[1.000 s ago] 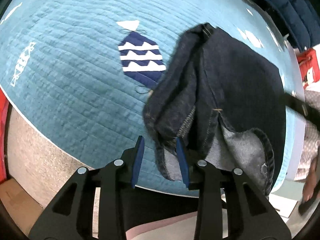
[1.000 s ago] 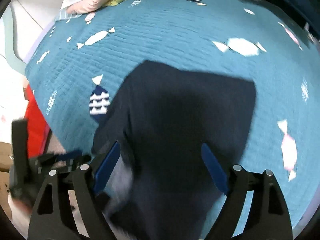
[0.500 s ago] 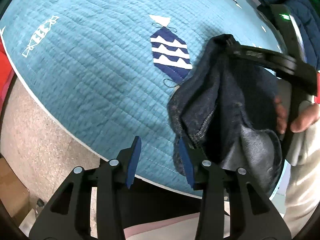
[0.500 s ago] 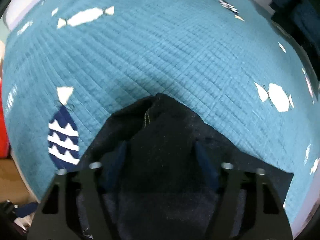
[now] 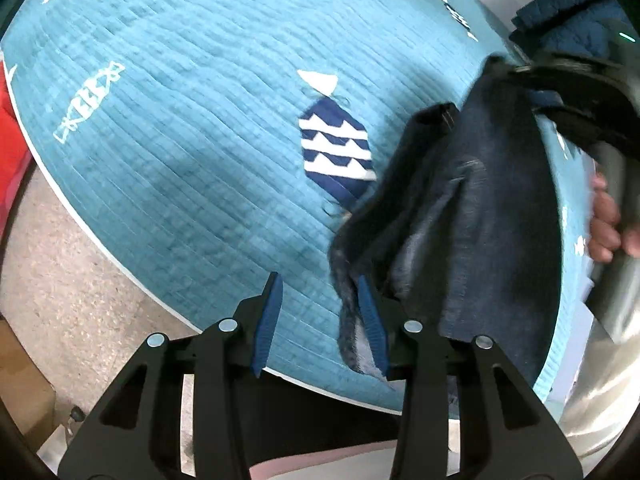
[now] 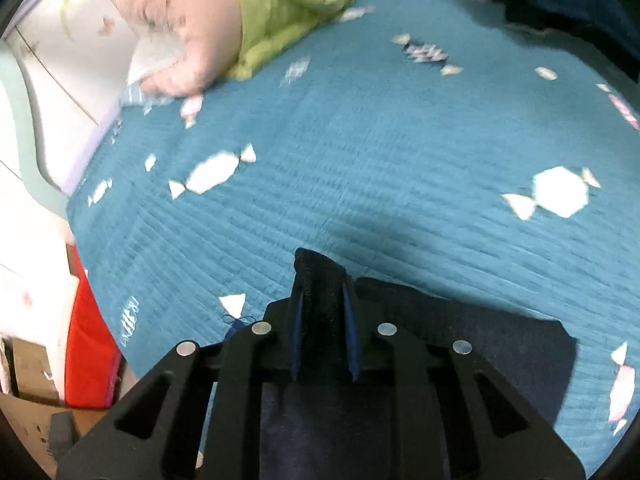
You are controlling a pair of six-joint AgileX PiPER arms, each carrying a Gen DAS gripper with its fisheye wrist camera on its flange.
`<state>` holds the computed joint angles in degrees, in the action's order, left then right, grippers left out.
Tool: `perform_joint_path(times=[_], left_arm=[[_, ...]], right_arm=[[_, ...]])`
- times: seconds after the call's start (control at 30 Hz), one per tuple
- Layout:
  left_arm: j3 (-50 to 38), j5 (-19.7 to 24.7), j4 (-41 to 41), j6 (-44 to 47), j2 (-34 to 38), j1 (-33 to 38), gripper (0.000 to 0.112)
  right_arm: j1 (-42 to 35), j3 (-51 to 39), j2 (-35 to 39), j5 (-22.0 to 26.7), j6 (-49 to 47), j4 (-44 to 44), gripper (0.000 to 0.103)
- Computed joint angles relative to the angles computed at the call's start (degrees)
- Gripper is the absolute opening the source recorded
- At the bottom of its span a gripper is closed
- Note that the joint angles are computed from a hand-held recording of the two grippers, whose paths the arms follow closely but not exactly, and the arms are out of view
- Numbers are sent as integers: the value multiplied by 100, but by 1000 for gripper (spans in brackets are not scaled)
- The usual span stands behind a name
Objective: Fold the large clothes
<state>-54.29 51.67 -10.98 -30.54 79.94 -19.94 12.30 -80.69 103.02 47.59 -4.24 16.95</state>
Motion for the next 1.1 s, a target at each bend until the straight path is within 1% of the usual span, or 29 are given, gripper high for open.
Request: perform_joint_path(times=[0.03,0.07,0.1,0.13,0.17,0.2,0.23,0.3,0.37,0.43,0.47,0.5,0.53,0.57,0.6,0.63,0.67,0.7,0.73,0.77,0.8,0.83,0.87,0.9,0.93,1.0,1.03,1.07,1.1], left_arm=[[-31,36,51,-38,7,6,40],[-41,45,50,-26,1,9,40],[-81,72,36,1,-10,-6,40],[-128,76,0,75,-29,-37,40],[-176,99,-38,127,-76,-79,40],[-236,91,-95,180,-70,-122,40],[-332,81,-224,283,-34,-173,40],[-529,-9,-651,681,112,-225,40],[-839,-120,-815,915,380,-502,40],[-1156,-144,-812,1043,689,-796,40],[-1325,-119,-1011,1317,955,-907,39],[-1446,-23,-1116,1456,1238,-963,39],[-1547,118,-1045,1392,1480,-1050,34],[-1618,228,-845,1261,1795,-1167,27],[-1587,229,-690,1205,2022,-1236,25],[-1476,112,-657,1249,2129,-1252,19],[-1288,-98,-655,1391,2130,-1233,15],[-1264,-77,-656,1488,2093,-1195,13],[-1360,110,-494,1399,2105,-1187,8],[-1420,261,-388,1364,2099,-1136,2],[-1411,308,-435,1480,2088,-1046,2],[-1391,315,-539,1632,2100,-966,2],[-1379,318,-617,1745,2123,-914,2],[-1407,345,-576,1754,2132,-939,2],[-1464,414,-438,1673,2131,-1006,2],[-1514,541,-201,1498,2067,-1123,2],[-1488,539,-153,1467,2047,-1160,2],[-1425,477,-135,1465,2027,-1177,2],[-1390,419,-144,1475,2033,-1181,2]], right_arm=[[130,-294,395,232,196,-277,45],[149,-375,561,416,249,-324,52],[74,-285,498,467,73,-142,52],[-61,33,205,291,-333,268,52],[-249,529,-281,35,-905,805,55],[-450,846,-711,9,-1332,1136,60],[-605,1058,-1058,29,-1529,1237,62],[-928,1434,-1900,115,-1507,888,63],[-1313,1677,-2587,504,-1365,306,63],[-1919,1982,-3010,1083,-1645,280,63],[-2273,2192,-3136,1393,-1770,316,57],[-2432,2367,-3179,1608,-1736,222,52],[-2631,2704,-3111,1909,-1791,55,42],[-2828,2992,-3024,1986,-1941,117,34],[-3115,3443,-2903,1840,-2096,407,34],[-3237,3856,-2804,1473,-2265,692,34],[-3196,4245,-2479,900,-2545,974,34],[-3051,4419,-2220,425,-2600,1130,35],[-2934,4454,-2062,179,-2425,1219,35],[-2774,4404,-2127,162,-2022,1079,35],[-2552,4239,-2297,374,-1608,753,35],[-2480,4136,-2475,587,-1423,577,35],[-2527,4062,-2705,876,-1344,507,35],[-2671,3973,-2934,1310,-1376,510,35],[-2822,3922,-3105,1642,-1493,523,35],[-3115,3961,-3430,2132,-1453,501,36],[-3217,4085,-3466,2163,-1480,527,36],[-3211,4263,-3452,2049,-1545,539,37],[-3049,4491,-3366,1705,-1571,521,37]])
